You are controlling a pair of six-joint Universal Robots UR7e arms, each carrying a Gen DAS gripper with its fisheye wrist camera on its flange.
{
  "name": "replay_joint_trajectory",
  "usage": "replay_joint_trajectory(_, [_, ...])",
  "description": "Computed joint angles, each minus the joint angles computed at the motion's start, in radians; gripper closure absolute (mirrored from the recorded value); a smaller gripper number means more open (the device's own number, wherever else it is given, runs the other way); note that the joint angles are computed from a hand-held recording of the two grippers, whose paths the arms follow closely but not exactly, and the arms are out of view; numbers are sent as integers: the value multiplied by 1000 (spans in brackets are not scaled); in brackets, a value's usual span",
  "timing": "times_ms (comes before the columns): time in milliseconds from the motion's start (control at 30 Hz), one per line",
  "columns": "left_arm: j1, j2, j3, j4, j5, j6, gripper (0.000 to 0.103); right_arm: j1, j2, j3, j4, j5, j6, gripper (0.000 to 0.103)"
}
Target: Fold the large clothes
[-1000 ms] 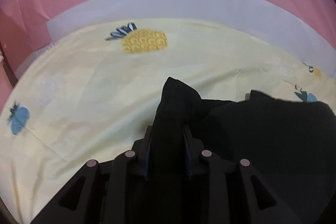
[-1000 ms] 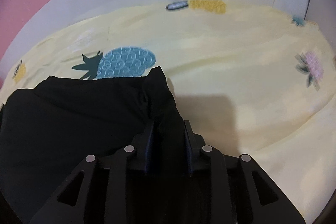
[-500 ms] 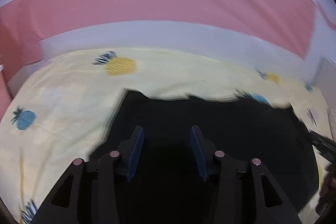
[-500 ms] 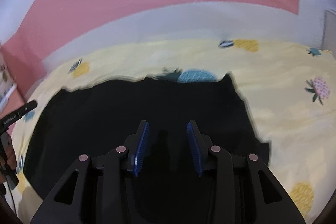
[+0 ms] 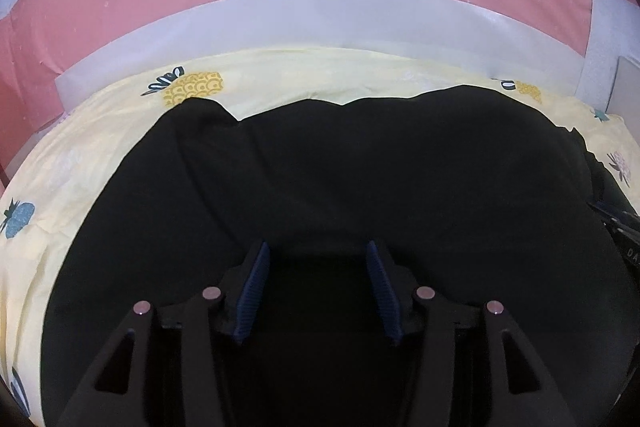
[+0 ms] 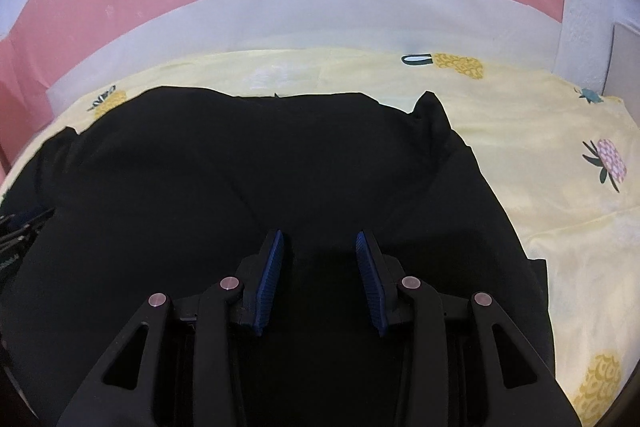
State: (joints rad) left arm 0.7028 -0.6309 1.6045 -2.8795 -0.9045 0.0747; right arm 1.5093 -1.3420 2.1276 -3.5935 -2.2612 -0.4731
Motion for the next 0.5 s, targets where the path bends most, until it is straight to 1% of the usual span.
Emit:
replay_joint_trajectory(100, [-4, -5, 11, 6, 12, -8, 50, -5, -5, -13, 39, -3, 20, 64])
replay_joint_trajectory(200, [-9, -8, -1, 48, 29, -20, 50, 3, -5, -21, 62, -26, 28, 64])
replay_joint_trajectory(267, [-18, -27, -14, 120, 42, -57, 50, 37, -7, -44, 107, -94, 39, 64])
replay_joint_trajectory(300, [-20, -40, -20, 150, 25, -88, 50, 54, -16, -45, 117, -106, 47, 64])
replay_joint_trajectory(367, [-19, -53, -35, 164, -30, -120, 50, 65, -48, -35, 128, -48, 70, 64])
replay_joint_trajectory(433, [-31, -44, -56, 170, -68, -122, 50, 78, -48, -50, 143, -29, 78, 64])
replay_joint_trajectory(500, [-44, -21, -77, 175, -100, -91, 50, 74, -41, -73, 184, -11, 90, 64])
